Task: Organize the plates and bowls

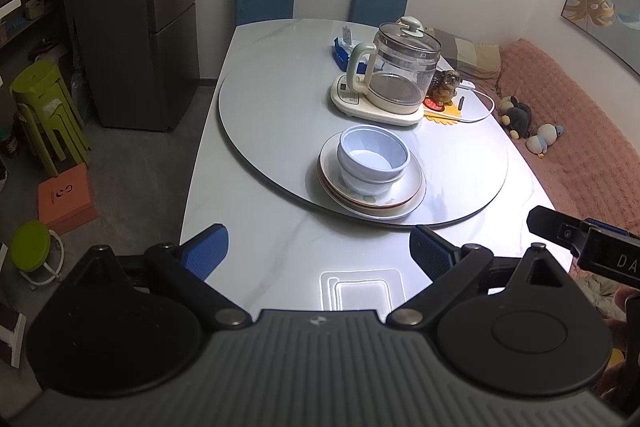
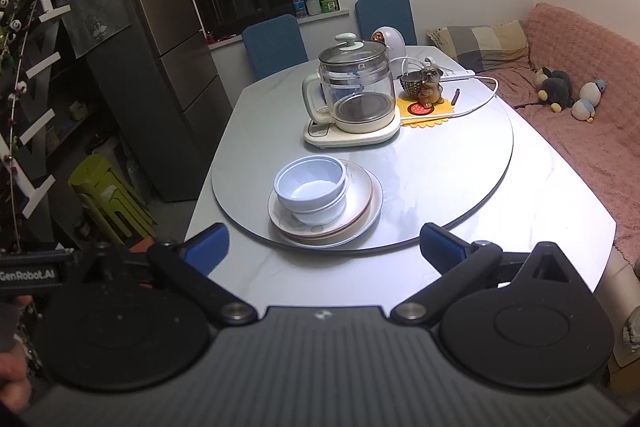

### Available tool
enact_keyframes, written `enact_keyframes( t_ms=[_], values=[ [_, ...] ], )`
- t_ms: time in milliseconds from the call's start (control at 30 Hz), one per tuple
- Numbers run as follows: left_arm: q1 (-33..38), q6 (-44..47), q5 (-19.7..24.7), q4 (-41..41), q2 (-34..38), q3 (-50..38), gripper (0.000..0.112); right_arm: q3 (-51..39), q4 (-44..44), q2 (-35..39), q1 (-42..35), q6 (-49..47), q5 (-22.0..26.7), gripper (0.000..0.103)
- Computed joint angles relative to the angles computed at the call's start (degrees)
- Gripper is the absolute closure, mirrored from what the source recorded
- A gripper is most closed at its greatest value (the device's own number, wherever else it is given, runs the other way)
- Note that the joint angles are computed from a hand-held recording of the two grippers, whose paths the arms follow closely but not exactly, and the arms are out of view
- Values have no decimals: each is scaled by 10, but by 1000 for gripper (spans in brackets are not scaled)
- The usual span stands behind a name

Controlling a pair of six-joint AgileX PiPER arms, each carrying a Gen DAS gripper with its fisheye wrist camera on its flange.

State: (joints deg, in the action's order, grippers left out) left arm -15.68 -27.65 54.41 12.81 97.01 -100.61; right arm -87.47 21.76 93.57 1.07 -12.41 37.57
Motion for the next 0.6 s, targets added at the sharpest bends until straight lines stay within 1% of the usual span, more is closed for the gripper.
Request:
enact_keyframes(
  t_ms=[600],
  values=[
    [-8,-8,9,11,10,-8,13,-7,-11,7,-5,-4,5,0]
  ],
)
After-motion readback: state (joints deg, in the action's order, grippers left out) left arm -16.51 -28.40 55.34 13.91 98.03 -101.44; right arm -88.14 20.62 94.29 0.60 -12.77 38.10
